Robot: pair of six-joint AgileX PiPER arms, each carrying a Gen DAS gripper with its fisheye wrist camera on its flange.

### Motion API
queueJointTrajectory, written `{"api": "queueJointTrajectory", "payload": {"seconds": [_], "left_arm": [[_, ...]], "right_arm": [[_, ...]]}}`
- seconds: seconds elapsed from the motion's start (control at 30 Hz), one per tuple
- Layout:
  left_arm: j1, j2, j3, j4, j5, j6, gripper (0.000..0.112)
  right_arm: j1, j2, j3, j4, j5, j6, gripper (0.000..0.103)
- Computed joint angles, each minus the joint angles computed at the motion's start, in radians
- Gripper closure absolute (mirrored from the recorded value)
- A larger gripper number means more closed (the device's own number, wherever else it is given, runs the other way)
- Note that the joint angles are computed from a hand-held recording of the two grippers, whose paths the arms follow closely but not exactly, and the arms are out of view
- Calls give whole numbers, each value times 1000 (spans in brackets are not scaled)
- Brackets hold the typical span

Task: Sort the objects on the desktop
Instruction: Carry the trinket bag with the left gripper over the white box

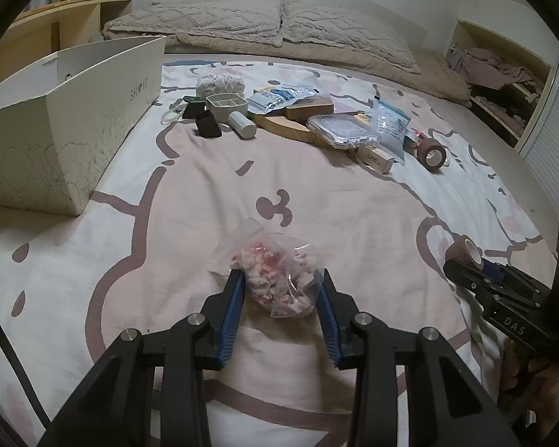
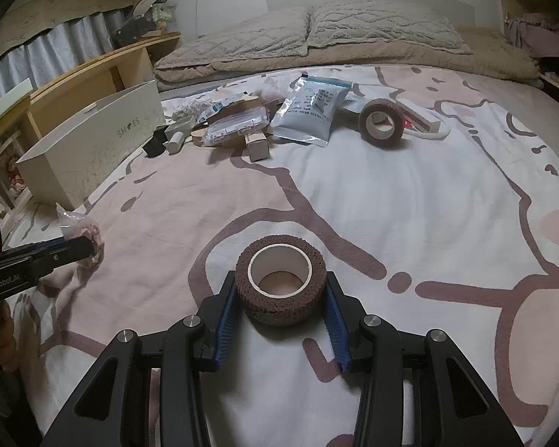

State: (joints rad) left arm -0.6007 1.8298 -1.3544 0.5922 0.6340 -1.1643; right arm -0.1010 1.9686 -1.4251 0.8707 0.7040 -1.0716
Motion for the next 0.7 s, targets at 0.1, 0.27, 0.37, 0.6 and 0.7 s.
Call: {"api": "queueJointTrajectory", "payload": {"seconds": [0.1, 0.27, 0.37, 0.6, 0.7], "left_arm": [[1, -1, 1, -1, -2, -1, 75], [13, -25, 16, -25, -22, 19, 80], [19, -43, 24, -19, -27, 15, 80], [44, -91, 52, -27, -55, 18, 80], [53, -107, 48, -28, -49, 29, 80]], "right_arm": [[7, -4, -20, -59, 15, 80, 59], [1, -22, -24, -63, 75, 114, 59], [6, -43, -10, -66, 87, 114, 59], [15, -67, -17, -75, 106, 136, 59], [20, -76, -24, -81, 113, 151, 59]]}}
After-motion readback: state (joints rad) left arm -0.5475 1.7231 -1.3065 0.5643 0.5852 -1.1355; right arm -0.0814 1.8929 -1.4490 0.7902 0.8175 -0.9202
